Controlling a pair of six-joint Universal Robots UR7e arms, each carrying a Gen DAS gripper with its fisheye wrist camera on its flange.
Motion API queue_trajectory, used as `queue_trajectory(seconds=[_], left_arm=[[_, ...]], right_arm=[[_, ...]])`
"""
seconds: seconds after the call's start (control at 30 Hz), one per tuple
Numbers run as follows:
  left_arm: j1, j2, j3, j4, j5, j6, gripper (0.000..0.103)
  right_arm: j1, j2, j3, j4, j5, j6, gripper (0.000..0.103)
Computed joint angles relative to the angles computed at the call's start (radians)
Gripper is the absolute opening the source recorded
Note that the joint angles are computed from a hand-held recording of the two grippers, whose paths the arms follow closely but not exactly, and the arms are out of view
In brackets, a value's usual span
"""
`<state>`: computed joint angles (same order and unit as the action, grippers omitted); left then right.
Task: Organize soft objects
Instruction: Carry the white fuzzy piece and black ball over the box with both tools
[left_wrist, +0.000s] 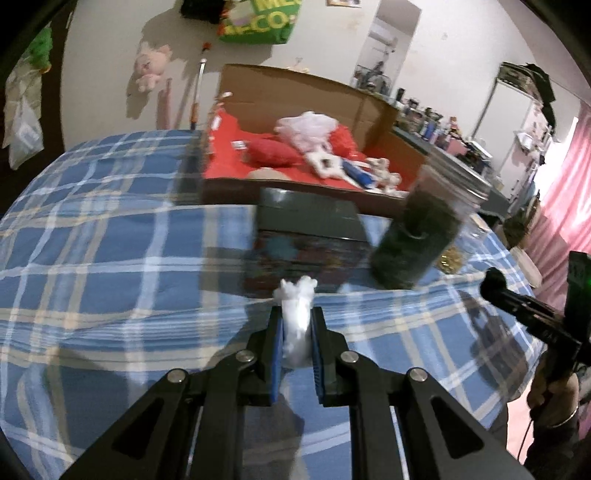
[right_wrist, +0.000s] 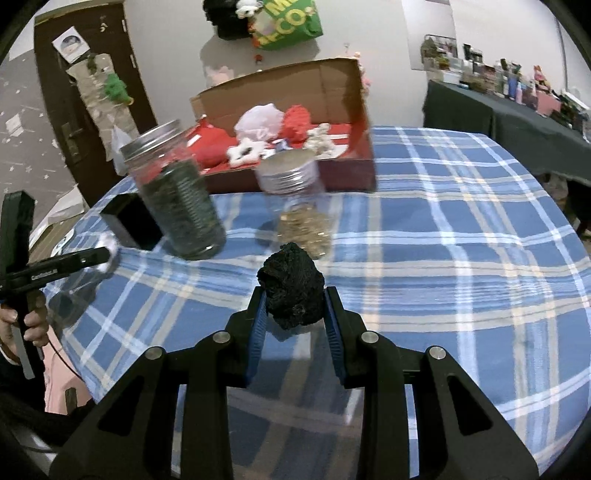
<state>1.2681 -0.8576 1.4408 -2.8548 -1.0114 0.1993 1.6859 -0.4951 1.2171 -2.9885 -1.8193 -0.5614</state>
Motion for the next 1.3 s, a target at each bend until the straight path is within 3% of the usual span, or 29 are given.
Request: queue_trajectory(seconds=[0.27,0.5,0.67,0.97,1.3], left_arm=[[0.028,0.003,-0.075,0.043,0.045,-0.016,0.014],[0.068,0.047,-0.228,0.154,-0.067,0.083,0.014],[0.086,0.088,-0.329,0.245,-0.153,0.149,0.014],[0.100,0.130,-0.447,0.359,-0.211,0.210,0.014],[0.097,0.156,-0.523,0.430,-0.217,0.262,0.014]], right_arm=[[-0.007,0.029,-0.113,0.071,-0.023,-0.002,0.029],[-0.016,0.080,-0.279,0.225,0.031,-0.066,0.029],[-0.013,0.143,-0.419,0.325,0.010,-0.107,0.029],[-0.013,0.212,-0.603,0.490,0.051,-0.154,0.029],[-0.010,0.274,-0.749,0.600,0.066,-0.197,0.029]])
